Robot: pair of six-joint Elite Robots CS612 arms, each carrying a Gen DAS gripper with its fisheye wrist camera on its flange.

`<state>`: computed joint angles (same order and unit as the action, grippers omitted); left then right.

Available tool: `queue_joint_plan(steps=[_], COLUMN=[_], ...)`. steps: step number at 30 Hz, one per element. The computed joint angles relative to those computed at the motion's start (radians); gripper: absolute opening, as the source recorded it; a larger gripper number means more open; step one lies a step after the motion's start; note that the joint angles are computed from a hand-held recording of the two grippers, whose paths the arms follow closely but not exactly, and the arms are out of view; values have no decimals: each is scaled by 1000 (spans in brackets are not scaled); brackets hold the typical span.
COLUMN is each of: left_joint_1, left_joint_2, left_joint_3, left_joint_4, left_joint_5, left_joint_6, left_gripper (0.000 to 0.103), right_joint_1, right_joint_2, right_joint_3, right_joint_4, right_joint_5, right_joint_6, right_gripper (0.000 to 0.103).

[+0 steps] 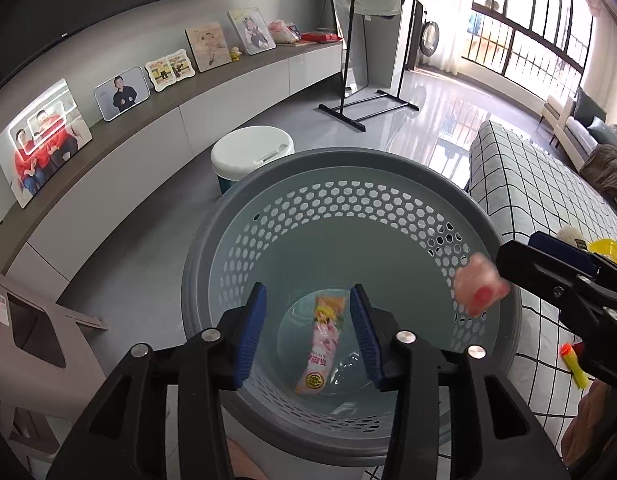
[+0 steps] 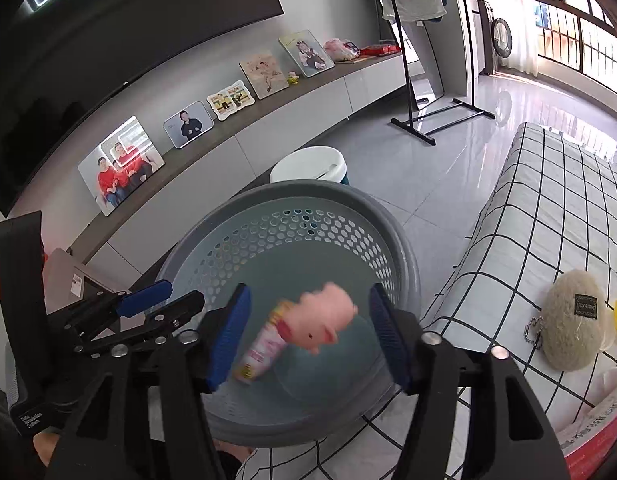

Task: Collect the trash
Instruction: 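Carry both items over the grey basket and open both tools to drop them, then return the right tool to the table and grasp the red plastic bag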

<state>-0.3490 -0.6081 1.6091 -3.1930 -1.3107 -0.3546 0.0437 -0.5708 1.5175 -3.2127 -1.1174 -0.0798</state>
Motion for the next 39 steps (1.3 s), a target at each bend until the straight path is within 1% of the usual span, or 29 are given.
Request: queue_joint_plan(steps=[1, 2, 4, 11, 16, 20, 26, 29, 31, 34, 36, 39], left_joint_1=[0, 0, 1, 1, 2, -3, -3, -6, -7, -9, -13, -15], left_joint_2=[-1, -1, -2, -3, -3, -4, -6, -8, -10, -14, -17, -20], left_joint_3=[3, 6, 10, 10, 8, 13, 15, 20, 25, 35, 42, 52], left_joint_4=[-6, -14, -23, -15, -14, -23, -14, -29, -45, -78, -99, -127], left_joint_5=[5, 9, 12, 9, 3, 17, 17, 24, 20, 15, 21, 4], left_joint_6=[-3, -6, -8, -15, -26, -24, -31, -28, -26, -22, -14, -5], left_gripper=[62, 64, 64, 64, 70, 75, 77, 80, 84, 88, 89, 91], right_joint_1=[0, 0, -1, -2, -4, -5, -4, -5, -7, -9, -10, -20], right_joint_2=[-1, -2, -2, 0, -2, -2, -5, -8, -11, -17, -22, -34], right_joint_3=[1, 3, 3, 7, 15, 20, 33, 44, 52, 70, 86, 120], right_joint_4=[-5, -11, -13, -22, -40, -49, -71, -90, -100, -127, -153, -201], right_joint_5=[-4, -4, -3, -5, 0, 1, -11, -19, -22, -38, -58, -70], right_joint_6=[0, 1, 5, 11, 24, 30, 41, 50, 62, 79, 88, 114], right_gripper=[67, 67, 67, 67, 67, 67, 67, 67, 67, 67, 69, 70])
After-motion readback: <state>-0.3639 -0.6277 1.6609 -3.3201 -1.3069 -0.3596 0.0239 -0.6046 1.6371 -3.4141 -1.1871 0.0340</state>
